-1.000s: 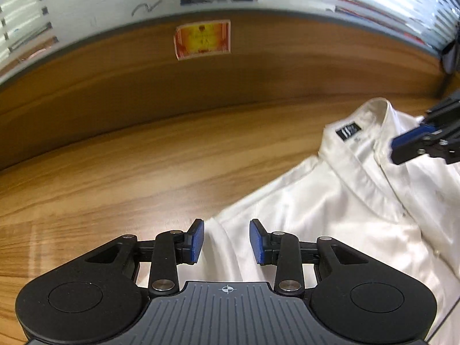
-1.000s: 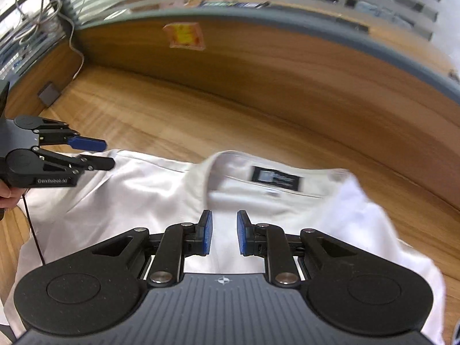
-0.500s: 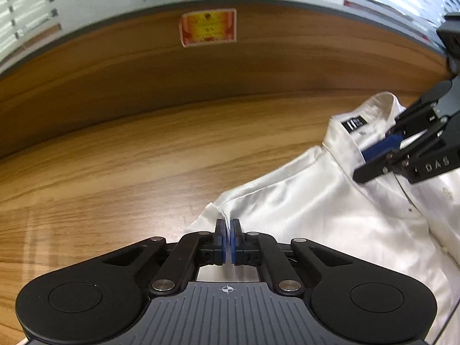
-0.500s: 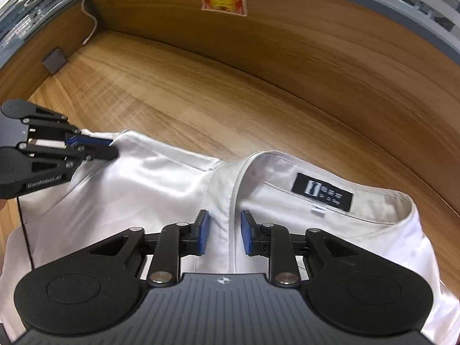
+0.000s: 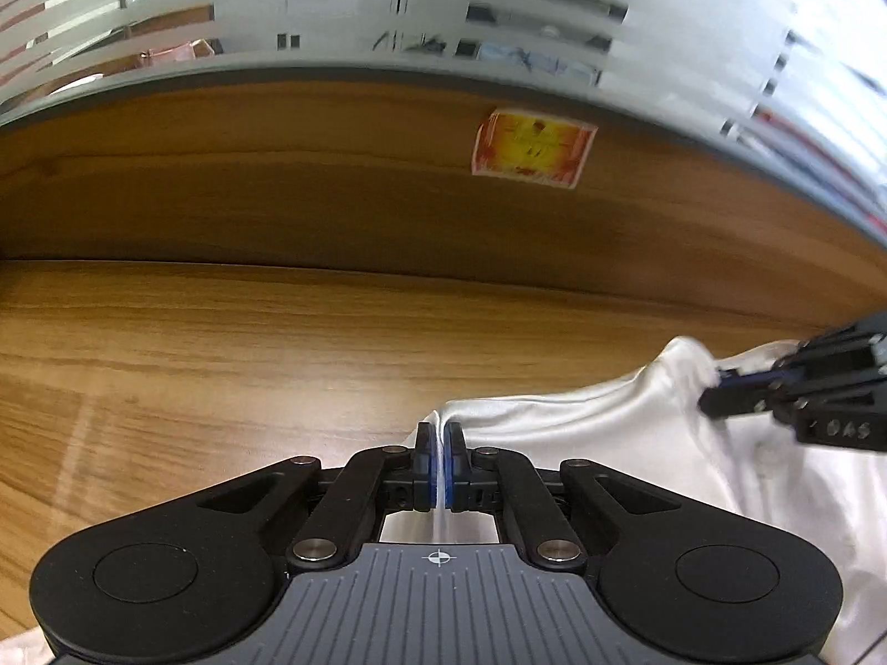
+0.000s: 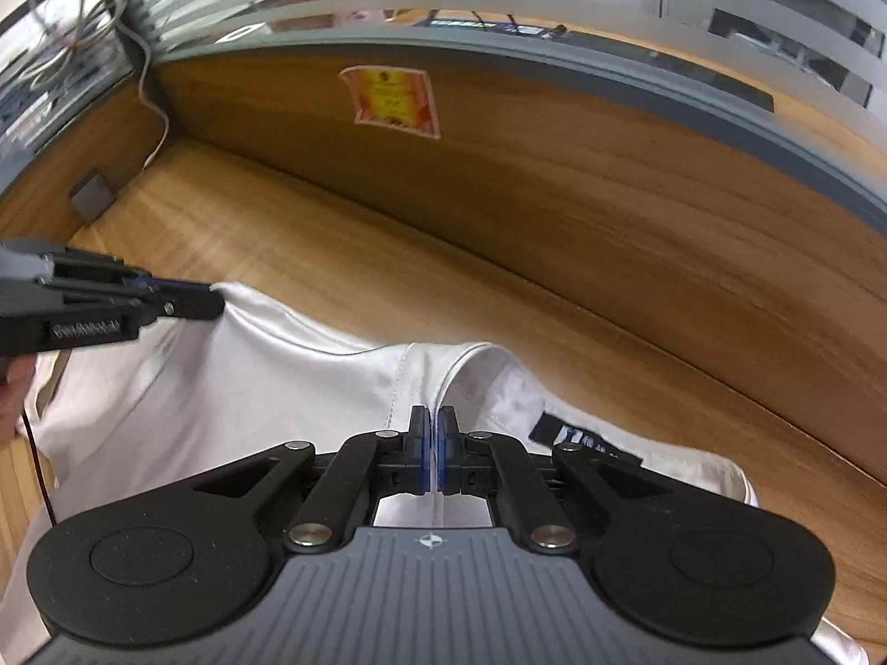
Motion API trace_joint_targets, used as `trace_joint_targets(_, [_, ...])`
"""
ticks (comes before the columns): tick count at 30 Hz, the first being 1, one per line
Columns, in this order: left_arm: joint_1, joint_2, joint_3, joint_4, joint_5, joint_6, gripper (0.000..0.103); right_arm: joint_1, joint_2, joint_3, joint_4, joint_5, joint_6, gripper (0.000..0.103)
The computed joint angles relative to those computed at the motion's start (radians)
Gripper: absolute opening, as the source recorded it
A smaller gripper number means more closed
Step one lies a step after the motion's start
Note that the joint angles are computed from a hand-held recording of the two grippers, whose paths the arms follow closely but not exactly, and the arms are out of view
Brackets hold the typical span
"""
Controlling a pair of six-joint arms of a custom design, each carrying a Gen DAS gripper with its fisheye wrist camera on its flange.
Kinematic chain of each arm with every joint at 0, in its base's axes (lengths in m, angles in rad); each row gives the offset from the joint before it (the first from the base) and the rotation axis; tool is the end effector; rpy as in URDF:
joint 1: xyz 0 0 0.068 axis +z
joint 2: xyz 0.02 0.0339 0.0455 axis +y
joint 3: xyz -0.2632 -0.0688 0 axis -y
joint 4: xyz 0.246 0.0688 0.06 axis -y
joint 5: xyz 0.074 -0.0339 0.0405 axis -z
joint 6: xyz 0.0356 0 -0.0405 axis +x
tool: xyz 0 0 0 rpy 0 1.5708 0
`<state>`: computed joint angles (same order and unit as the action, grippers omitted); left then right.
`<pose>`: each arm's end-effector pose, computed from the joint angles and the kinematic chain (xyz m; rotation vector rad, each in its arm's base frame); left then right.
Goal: Fold clothes
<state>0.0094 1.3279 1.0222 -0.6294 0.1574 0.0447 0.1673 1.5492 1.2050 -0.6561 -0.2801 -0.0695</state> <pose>0.2742 -0.0030 0.2643 0.1088 2.4955 -0.1746 0.3184 0.0638 0.2590 -0.4072 2.5280 0.3969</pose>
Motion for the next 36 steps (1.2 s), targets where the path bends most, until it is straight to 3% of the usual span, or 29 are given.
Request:
trace_joint_targets(9, [-0.038,0.060,0.012,0.023,-0.056,0.015,0.006,0.019,0.080,0.040,0.011,0.021,-0.039,0.006])
trace_joint_targets(12, [-0.020,0.052,0.014,0.035,-0.030,0.018,0.013,-0.002,0.042,0.032,0.006,0.016,-0.043,0.015])
trace_joint_targets(14, [-0.013,0.028,0.011,0.039,-0.017,0.015,0.019,-0.030,-0.011,0.025,-0.026,0.006,-0.040,0.015])
trace_joint_targets(24, [-0.059,-0.054,0.111,-0.148,0.013,0.038,0.021,-0.171,-0.322,0.002,-0.338,-0.014,-0.020,0.015])
trace_joint_targets(32, [-0.150,-0.142,0.100,-0.223,0.014,0.036,0.022,-0.296,-0.676,-0.019,-0.726,-0.026,-0.017,0.015])
trace_joint_targets(36, [-0.187,-0.193,0.074,-0.250,0.018,0.027,0.026,-0.283,-0.850,-0.028,-0.897,-0.006,0.056,0.016])
